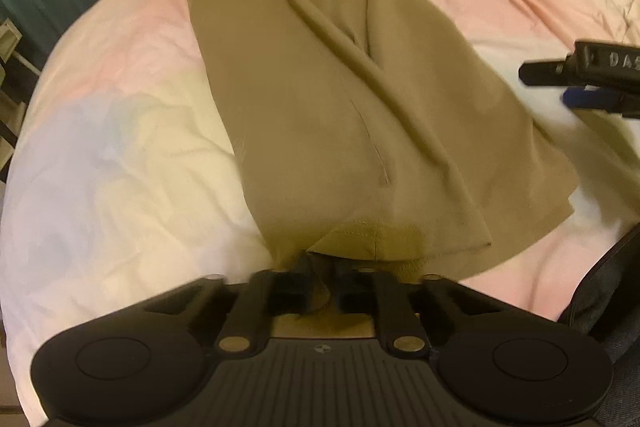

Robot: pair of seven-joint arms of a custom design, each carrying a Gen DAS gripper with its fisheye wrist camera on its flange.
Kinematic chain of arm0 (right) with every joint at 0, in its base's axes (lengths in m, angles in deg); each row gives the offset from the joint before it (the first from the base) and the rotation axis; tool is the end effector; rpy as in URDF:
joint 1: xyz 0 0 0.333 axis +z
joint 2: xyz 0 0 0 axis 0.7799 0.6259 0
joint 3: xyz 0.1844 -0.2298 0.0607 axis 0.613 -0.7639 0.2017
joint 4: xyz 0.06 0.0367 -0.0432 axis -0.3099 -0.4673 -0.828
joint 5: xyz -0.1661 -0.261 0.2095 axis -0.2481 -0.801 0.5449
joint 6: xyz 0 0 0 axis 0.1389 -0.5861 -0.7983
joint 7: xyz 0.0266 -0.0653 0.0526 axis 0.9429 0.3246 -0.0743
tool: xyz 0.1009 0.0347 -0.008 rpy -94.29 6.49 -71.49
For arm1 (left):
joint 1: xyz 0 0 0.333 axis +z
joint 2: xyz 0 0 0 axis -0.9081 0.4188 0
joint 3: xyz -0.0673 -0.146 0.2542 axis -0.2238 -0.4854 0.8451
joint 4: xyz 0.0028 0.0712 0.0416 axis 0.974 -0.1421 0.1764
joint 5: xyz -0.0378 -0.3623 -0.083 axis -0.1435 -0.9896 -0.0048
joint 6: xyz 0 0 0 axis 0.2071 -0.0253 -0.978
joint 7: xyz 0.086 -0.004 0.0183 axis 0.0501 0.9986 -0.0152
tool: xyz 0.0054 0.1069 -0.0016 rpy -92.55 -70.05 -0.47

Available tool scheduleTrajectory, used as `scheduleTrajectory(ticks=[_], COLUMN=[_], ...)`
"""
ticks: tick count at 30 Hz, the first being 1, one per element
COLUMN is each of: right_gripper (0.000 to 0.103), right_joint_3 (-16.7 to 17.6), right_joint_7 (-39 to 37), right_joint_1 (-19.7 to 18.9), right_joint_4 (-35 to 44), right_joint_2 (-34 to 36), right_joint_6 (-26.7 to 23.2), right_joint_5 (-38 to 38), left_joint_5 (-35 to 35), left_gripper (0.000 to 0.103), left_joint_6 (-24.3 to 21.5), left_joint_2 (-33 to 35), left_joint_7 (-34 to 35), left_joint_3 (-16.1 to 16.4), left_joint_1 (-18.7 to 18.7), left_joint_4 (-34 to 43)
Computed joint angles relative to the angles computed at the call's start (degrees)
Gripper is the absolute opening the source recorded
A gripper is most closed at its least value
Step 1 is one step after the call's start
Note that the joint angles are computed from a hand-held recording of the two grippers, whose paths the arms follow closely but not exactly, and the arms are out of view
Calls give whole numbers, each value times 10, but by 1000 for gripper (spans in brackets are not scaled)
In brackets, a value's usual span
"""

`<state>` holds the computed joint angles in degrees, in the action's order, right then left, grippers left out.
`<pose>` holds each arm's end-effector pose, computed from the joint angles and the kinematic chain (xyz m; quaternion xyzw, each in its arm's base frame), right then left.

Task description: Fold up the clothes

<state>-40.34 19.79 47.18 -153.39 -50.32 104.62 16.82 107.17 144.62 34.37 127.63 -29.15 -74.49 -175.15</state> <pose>0.6769 0.0937 0.3729 -0.6356 0.6642 -0.0480 0.3905 0.5440 -0.1866 0.4666 -0.6218 0.7508 -0.1119 0.1927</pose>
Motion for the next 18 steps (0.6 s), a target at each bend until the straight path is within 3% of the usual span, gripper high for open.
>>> scheduleTrajectory(ticks=[6,10,13,16,18], right_gripper=[84,84,84,84,84], right_joint_3=[3,6,10,18,22], right_joint_7=[-3,-10,-22,-44,-61], right_joint_1=[-2,-6,-10,-21,-29], right_joint_4=[4,7,5,2,4], right_joint_2=[3,4,1,-4,-6], right_joint_6=[-8,-12,-16,-28,-46], right_joint_5=[5,14,30,66,102], left_joint_5=[19,-69,-146,-230,-278], left_gripper=[1,1,1,17,50], left_joint_6=[25,-28,-79,-110,-117], left_joint_2=[-48,-56,-46,-48,-57], left_joint_7=[97,232,292,320,302], left_joint_3=[-9,-13,-10,-2,6], left_joint_1=[1,-5,-5,3,13], left_joint_4=[-31,-24,-6,8,10])
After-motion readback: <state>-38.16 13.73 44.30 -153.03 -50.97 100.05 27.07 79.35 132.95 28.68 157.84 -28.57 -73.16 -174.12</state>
